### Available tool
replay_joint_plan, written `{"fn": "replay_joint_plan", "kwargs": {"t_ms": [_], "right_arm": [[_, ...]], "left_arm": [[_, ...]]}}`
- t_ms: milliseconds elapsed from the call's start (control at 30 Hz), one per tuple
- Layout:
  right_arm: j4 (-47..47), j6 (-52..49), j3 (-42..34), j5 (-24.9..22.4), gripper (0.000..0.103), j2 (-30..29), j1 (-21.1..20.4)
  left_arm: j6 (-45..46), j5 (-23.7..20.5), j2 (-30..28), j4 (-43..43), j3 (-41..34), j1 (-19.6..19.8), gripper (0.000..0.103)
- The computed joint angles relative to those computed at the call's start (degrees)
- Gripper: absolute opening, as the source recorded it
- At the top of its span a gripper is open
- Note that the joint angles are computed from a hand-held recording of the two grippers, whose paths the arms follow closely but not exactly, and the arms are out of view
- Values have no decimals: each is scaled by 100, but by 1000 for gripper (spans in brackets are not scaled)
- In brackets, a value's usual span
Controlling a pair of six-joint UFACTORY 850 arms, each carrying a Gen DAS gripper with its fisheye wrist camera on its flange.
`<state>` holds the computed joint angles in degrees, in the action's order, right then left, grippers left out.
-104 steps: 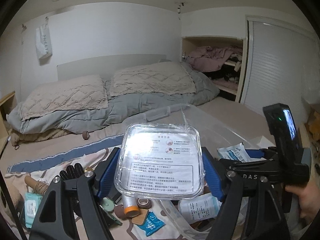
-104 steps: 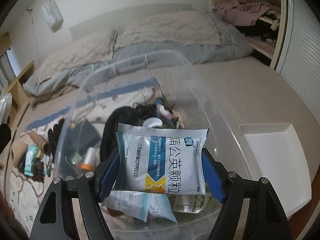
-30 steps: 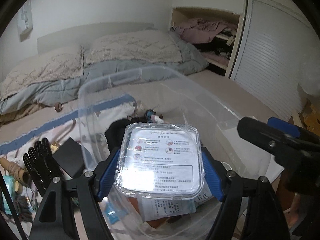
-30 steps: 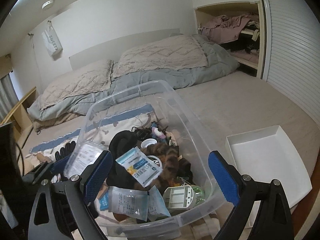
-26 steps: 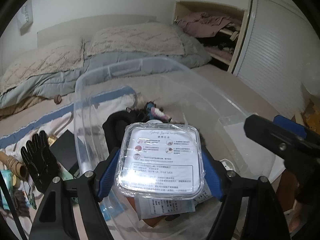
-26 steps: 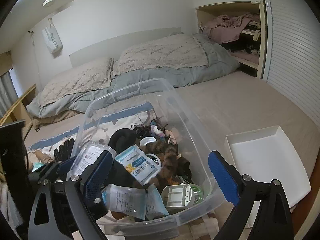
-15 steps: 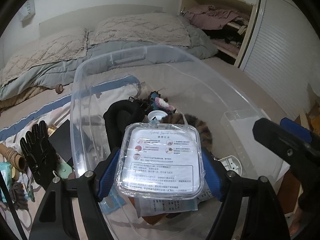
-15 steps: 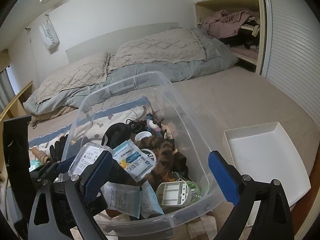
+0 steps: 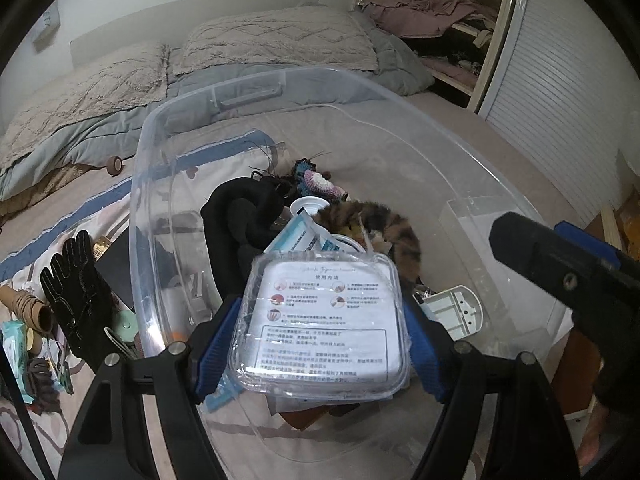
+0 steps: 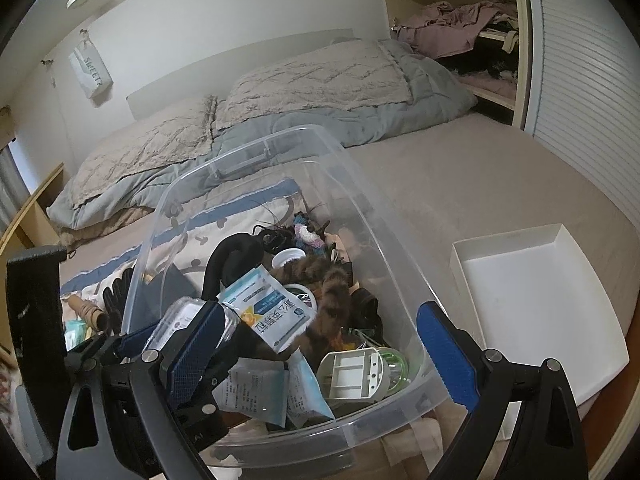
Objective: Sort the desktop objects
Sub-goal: 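Lower the left tool into the bin and open it, releasing the clear case, then withdraw both tools from the bin back over the scattered items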
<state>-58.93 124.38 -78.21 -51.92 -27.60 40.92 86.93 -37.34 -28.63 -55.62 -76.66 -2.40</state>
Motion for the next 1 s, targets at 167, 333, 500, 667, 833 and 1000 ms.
{"fn": "replay_joint_plan", "kwargs": {"t_ms": [167,333,500,667,833,1000], "right_arm": [[-28,113,75,68,96,44,-19],[8,109,95,93,96,56,-34],[3,128,98,107,96,57,-35],[-10,151,95,88,96,52,-30],[-147,329,118,-17,96,88,-3],[-235,484,148,-235,96,125,42]], "left_arm": [[224,-61,43,-170,63,23,97],[362,-113,121,-271,148,18,98],[316,-173,129,-236,141,24,98],[460,-218,164,-409,166,68,98],[655,-303,212,-651,186,140,98],[672,-452,203,-785,114,254,98]]}}
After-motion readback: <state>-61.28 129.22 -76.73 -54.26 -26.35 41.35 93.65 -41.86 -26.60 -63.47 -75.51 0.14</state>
